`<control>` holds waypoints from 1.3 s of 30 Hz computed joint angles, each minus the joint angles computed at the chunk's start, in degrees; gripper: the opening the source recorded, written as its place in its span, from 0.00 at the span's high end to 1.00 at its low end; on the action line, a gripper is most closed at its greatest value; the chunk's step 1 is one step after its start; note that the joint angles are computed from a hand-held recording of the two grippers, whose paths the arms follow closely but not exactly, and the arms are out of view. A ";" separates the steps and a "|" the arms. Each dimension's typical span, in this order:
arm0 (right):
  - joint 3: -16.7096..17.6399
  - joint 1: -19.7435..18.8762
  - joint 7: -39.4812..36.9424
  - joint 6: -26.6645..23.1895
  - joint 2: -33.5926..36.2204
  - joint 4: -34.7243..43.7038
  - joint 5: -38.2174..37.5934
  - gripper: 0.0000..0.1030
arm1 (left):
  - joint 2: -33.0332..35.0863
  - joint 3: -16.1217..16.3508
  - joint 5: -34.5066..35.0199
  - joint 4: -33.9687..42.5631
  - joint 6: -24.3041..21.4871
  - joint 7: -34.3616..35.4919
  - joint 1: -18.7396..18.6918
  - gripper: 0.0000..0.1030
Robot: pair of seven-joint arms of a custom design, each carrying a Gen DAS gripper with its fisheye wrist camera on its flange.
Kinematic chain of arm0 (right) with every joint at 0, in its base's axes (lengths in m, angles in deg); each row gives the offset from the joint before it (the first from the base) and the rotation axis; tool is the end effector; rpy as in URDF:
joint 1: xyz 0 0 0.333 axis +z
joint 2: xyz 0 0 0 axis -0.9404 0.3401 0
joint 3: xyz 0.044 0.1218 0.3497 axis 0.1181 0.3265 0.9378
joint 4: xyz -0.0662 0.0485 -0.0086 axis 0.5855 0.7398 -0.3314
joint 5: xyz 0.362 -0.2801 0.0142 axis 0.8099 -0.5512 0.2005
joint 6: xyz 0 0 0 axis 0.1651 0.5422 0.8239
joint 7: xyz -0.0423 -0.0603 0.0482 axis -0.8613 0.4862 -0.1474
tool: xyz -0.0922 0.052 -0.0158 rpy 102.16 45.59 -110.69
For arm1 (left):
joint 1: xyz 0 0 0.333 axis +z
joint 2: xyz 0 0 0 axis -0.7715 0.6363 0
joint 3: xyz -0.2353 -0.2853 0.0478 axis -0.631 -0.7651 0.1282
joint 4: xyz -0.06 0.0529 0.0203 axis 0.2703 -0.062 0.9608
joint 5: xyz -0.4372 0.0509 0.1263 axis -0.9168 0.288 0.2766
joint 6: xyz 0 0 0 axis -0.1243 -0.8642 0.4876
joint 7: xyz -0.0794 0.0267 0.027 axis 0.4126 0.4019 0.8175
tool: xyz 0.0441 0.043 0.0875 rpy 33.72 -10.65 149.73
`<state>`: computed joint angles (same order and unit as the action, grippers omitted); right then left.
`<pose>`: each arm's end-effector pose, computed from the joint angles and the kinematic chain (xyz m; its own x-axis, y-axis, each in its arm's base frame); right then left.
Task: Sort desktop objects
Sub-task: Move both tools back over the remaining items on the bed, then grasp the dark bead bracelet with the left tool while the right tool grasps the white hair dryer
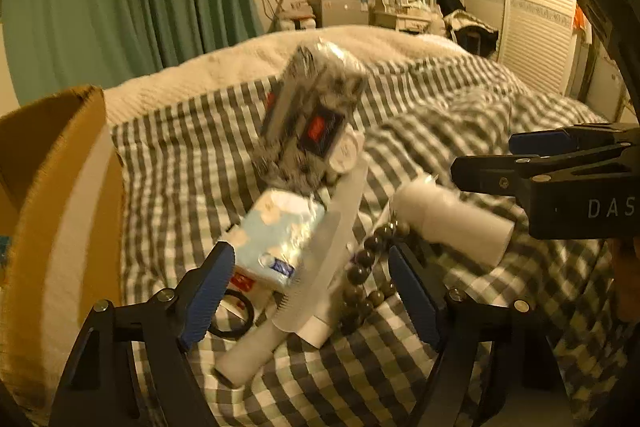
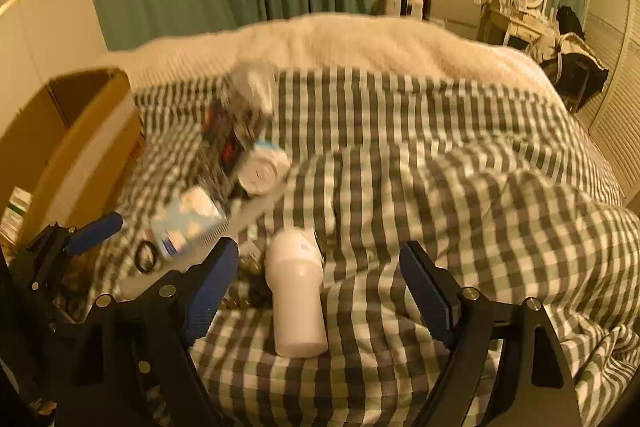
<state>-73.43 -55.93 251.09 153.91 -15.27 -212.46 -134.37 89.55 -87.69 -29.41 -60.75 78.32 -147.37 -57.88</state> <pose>0.5853 0.1781 0.3747 -0.2933 -0.9555 -0.0311 -0.7413 0.2479 -0.6237 0.5812 -0.1402 0.3488 -0.6715 -0.7391 -0.0528 -0.4717 0.4814 -0.7387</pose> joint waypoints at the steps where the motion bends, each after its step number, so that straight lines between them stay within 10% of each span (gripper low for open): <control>1: 0.17 -0.20 -1.62 0.16 0.32 -0.04 1.80 0.22 | 0.32 -0.02 0.54 0.06 0.08 -0.21 -0.07 0.23; 7: 0.57 -0.47 -14.33 0.51 2.68 0.01 16.85 0.32 | 2.35 -0.52 5.95 0.69 0.68 -4.11 0.03 0.31; 16: -0.36 1.94 -20.15 -3.00 4.35 1.63 20.46 0.36 | 2.56 -2.09 8.18 0.14 -1.62 -4.24 2.09 0.69; 21: -0.36 2.55 -23.38 -4.31 5.45 2.69 22.50 0.56 | 1.59 -1.67 6.15 -0.15 -2.56 -2.64 2.15 0.86; 39: -2.42 3.63 -8.96 -0.98 1.78 0.99 8.77 0.69 | -2.86 1.02 -2.92 -0.86 -6.84 3.78 1.57 0.88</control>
